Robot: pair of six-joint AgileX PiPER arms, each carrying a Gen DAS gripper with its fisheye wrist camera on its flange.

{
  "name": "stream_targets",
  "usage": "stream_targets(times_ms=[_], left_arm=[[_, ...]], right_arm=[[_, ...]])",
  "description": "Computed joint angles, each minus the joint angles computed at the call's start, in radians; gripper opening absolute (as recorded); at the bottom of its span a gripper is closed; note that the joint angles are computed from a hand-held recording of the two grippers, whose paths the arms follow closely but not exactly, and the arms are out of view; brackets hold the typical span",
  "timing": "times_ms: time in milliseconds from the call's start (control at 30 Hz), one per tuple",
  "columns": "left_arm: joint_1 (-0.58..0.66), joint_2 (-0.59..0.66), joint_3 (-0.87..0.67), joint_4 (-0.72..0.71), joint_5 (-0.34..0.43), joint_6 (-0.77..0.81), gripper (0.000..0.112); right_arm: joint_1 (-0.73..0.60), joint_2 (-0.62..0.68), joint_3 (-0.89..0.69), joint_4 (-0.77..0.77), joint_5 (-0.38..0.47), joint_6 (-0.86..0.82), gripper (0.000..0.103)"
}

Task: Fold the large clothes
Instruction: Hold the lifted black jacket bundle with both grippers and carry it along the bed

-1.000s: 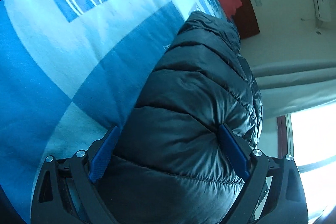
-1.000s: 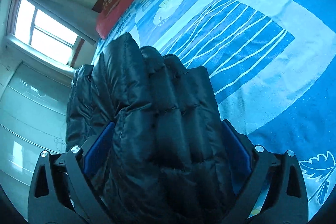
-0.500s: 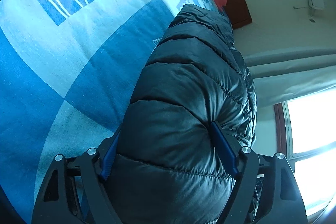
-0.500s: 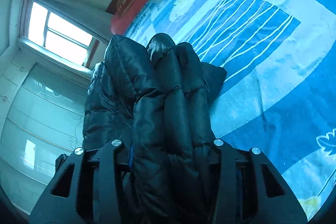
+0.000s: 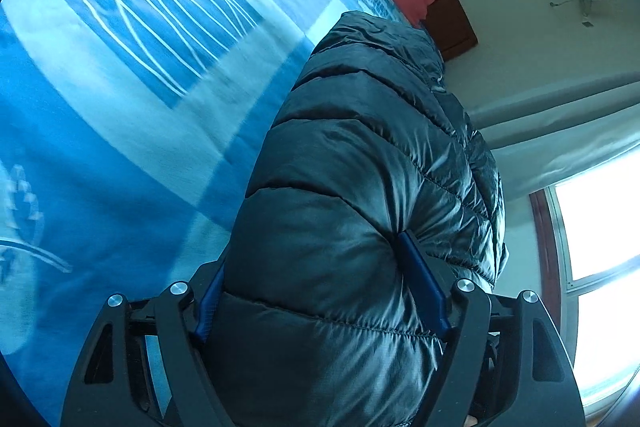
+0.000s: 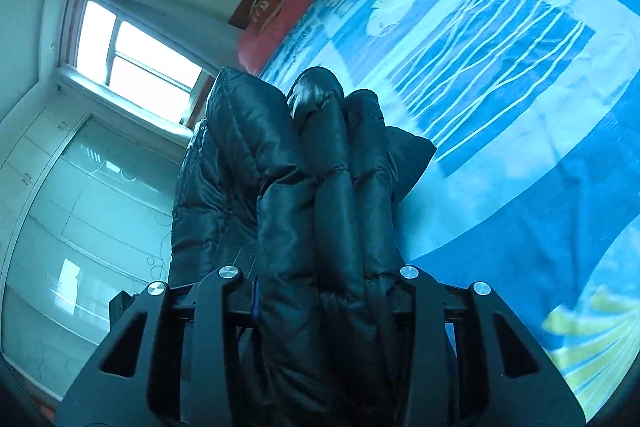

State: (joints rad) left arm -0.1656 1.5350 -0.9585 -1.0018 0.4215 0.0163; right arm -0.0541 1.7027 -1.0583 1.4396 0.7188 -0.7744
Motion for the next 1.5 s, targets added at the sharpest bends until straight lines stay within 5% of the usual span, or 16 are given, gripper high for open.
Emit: stream_targets(times_ms=[400, 667, 900, 1167, 1500], left_arm=[[0.168, -0.101, 0.03, 0.048, 0.086, 0.037, 0.076], [0.278, 0.041, -0.179, 0.088, 0.155, 0.066, 0.076], [0.332, 0.23, -0.304, 0.079, 0.208, 0.108, 0.076], [0.328, 0.251, -0.25, 0.03, 0.124, 0.198, 0.079], [0.421, 0.184, -0.21, -0.068, 0.206, 0.232, 0.083]], right_arm=[[0.165, 0.095, -0.173, 0.026, -0.048, 0.071, 0.037], [0.249, 0.318, -0.517, -0.036, -0.071, 0.243, 0.037], [0.261, 0.524, -0.778, -0.247, -0.046, 0.507, 0.037], [0.241, 0.558, -0.745, -0.149, -0.026, 0.428, 0.04], [0.251, 0.508, -0.806, -0.397, 0.011, 0.572, 0.078]])
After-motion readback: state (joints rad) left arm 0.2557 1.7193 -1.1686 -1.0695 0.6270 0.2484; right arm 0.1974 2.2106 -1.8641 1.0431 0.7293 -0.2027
